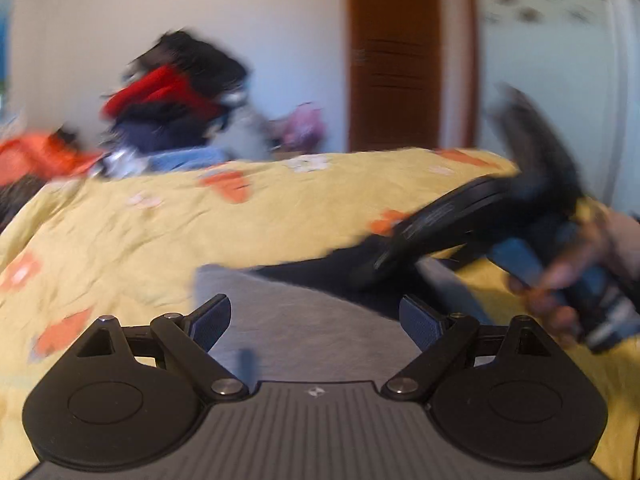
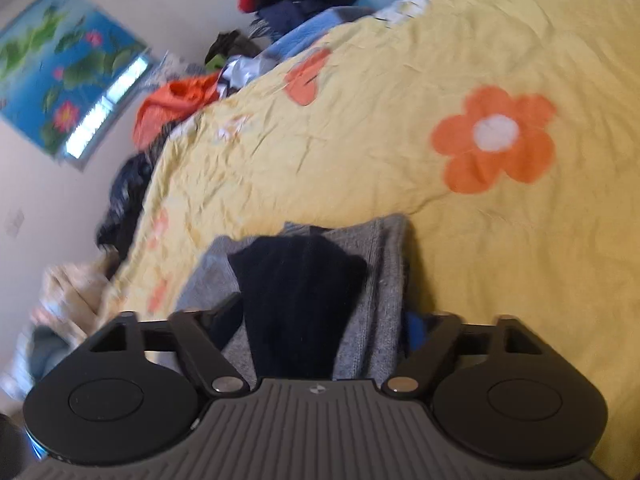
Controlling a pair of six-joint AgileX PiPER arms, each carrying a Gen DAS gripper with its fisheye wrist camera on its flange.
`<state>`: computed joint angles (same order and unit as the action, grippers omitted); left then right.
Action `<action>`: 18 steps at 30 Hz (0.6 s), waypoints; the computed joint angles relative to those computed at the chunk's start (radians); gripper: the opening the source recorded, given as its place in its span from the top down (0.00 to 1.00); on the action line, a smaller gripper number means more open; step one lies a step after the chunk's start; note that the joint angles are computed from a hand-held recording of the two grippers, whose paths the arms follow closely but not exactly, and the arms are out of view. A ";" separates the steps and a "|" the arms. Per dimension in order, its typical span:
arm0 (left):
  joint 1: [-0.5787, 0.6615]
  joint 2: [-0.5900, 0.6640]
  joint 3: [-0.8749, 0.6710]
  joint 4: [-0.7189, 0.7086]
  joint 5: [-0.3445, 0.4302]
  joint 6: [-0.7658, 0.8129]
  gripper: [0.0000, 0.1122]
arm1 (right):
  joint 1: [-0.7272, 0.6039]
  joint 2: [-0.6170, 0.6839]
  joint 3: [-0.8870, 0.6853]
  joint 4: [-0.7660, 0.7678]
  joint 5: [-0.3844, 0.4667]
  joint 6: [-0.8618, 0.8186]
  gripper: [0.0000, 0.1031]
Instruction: Fold small clothes
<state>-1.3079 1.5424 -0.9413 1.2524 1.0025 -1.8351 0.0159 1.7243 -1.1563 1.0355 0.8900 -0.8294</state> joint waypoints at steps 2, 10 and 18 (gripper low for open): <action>0.077 0.016 0.014 -0.056 -0.158 0.023 0.18 | 0.048 -0.052 0.058 -0.069 -0.118 -0.119 0.67; 0.120 0.020 0.006 -0.123 -0.221 0.099 0.18 | -0.026 -0.070 0.094 -0.028 -0.123 -0.193 0.49; 0.094 0.040 -0.011 -0.132 -0.192 0.066 0.18 | 0.098 -0.210 0.117 0.060 -0.214 -0.250 0.38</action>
